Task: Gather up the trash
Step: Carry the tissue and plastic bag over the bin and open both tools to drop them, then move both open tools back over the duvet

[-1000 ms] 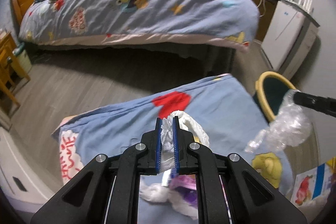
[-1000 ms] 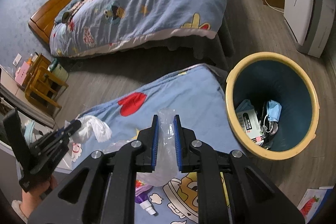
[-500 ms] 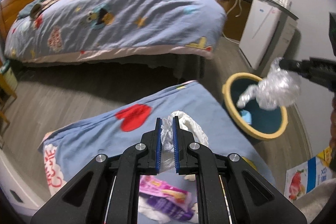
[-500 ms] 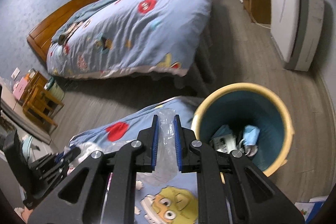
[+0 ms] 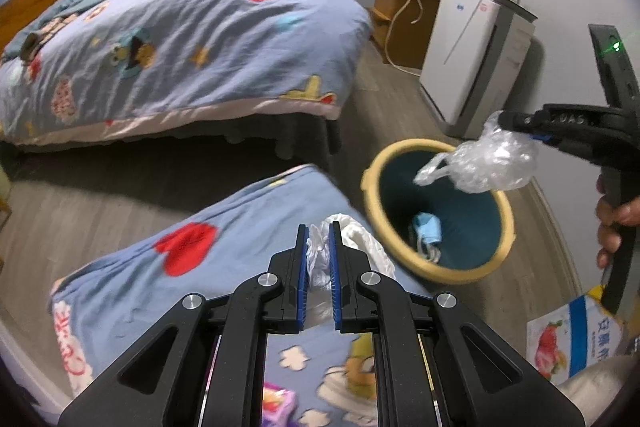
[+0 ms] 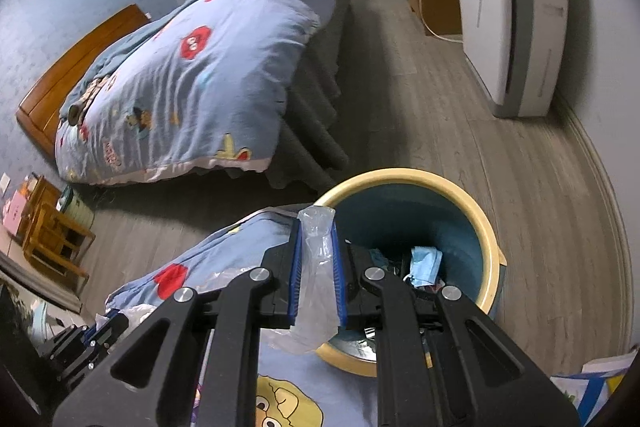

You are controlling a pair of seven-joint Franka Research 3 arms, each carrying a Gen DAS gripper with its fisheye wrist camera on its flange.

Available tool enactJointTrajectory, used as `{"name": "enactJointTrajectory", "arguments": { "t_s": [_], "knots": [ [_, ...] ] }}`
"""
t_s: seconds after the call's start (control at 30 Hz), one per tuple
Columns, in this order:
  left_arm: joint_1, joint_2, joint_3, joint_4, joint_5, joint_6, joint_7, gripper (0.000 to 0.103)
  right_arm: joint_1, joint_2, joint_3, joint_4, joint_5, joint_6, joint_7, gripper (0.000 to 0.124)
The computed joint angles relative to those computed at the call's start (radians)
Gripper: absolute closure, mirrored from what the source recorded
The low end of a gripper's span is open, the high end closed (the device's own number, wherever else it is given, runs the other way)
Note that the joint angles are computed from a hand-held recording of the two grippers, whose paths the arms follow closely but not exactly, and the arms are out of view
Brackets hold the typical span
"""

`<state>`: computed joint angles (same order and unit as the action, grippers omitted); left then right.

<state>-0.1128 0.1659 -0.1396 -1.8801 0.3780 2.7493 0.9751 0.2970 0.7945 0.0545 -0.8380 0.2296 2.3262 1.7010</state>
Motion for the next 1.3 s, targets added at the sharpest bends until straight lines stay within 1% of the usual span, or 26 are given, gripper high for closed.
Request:
{"name": "enactJointTrajectory", "arguments": {
  "t_s": [0.13,0.23,0.3,0.37,0.43,0.53,0.67,0.77,0.87,0.9,0.97,1.03,1.1,1.13,1.2,1.23,1.27,1.3],
  "knots": [
    [-0.012,0.081,-0.031,0.100,-0.056,-0.036,0.067,0.093,-0.018,0.050,-0.012,0.061,0.001,-0.042,0.039,0.111],
    [-0.033,0.137,-0.037,0.174,-0.067,-0.059,0.103,0.093,-0.037,0.097,-0.018,0.114,0.005,-0.086,0.097,0.111],
    [-0.043,0.183,-0.044,0.230,-0.077,-0.063,0.131,0.093,-0.049,0.109,-0.012,0.121,0.014,-0.094,0.126,0.111],
    [-0.054,0.223,-0.045,0.281,-0.088,-0.085,0.151,0.093,-0.054,0.124,-0.012,0.141,0.014,-0.104,0.144,0.111],
    [-0.063,0.262,-0.046,0.330,-0.099,-0.105,0.168,0.093,-0.045,0.127,-0.036,0.142,-0.017,-0.099,0.170,0.111],
    [-0.081,0.327,-0.041,0.410,-0.103,-0.128,0.189,0.093,-0.036,0.146,-0.072,0.167,-0.072,-0.121,0.215,0.111],
    [-0.119,0.422,-0.027,0.535,-0.086,-0.200,0.211,0.093,-0.039,0.182,-0.073,0.213,-0.102,-0.155,0.247,0.111],
    [-0.134,0.468,-0.020,0.593,-0.084,-0.205,0.216,0.092,-0.034,0.189,-0.080,0.225,-0.126,-0.156,0.262,0.111],
    [-0.144,0.507,-0.019,0.644,-0.091,-0.214,0.221,0.092,-0.026,0.175,-0.092,0.199,-0.150,-0.125,0.277,0.110],
    [-0.148,0.519,-0.017,0.660,-0.090,-0.219,0.225,0.092,-0.026,0.157,-0.091,0.167,-0.151,-0.097,0.279,0.110],
    [-0.150,0.526,-0.016,0.665,-0.090,-0.206,0.233,0.092,-0.025,0.149,-0.091,0.152,-0.155,-0.073,0.284,0.108],
    [-0.152,0.519,-0.012,0.648,-0.084,-0.181,0.235,0.091,-0.023,0.125,-0.094,0.111,-0.159,-0.039,0.290,0.099],
    [-0.152,0.513,-0.011,0.634,-0.082,-0.156,0.233,0.087,-0.023,0.131,-0.095,0.122,-0.162,-0.039,0.295,0.084],
    [-0.151,0.509,-0.009,0.627,-0.081,-0.150,0.231,0.085,-0.022,0.131,-0.097,0.123,-0.165,-0.040,0.298,0.081],
    [-0.154,0.502,-0.003,0.615,-0.075,-0.141,0.221,0.078,-0.022,0.132,-0.094,0.124,-0.165,-0.039,0.300,0.070],
    [-0.154,0.501,-0.001,0.613,-0.074,-0.140,0.216,0.071,-0.021,0.130,-0.095,0.122,-0.166,-0.037,0.301,0.067],
    [-0.157,0.495,0.005,0.604,-0.067,-0.134,0.206,0.063,-0.021,0.130,-0.094,0.122,-0.167,-0.037,0.301,0.059],
    [-0.158,0.492,0.009,0.599,-0.061,-0.130,0.200,0.059,-0.020,0.131,-0.094,0.124,-0.169,-0.038,0.300,0.052]
  ]
}}
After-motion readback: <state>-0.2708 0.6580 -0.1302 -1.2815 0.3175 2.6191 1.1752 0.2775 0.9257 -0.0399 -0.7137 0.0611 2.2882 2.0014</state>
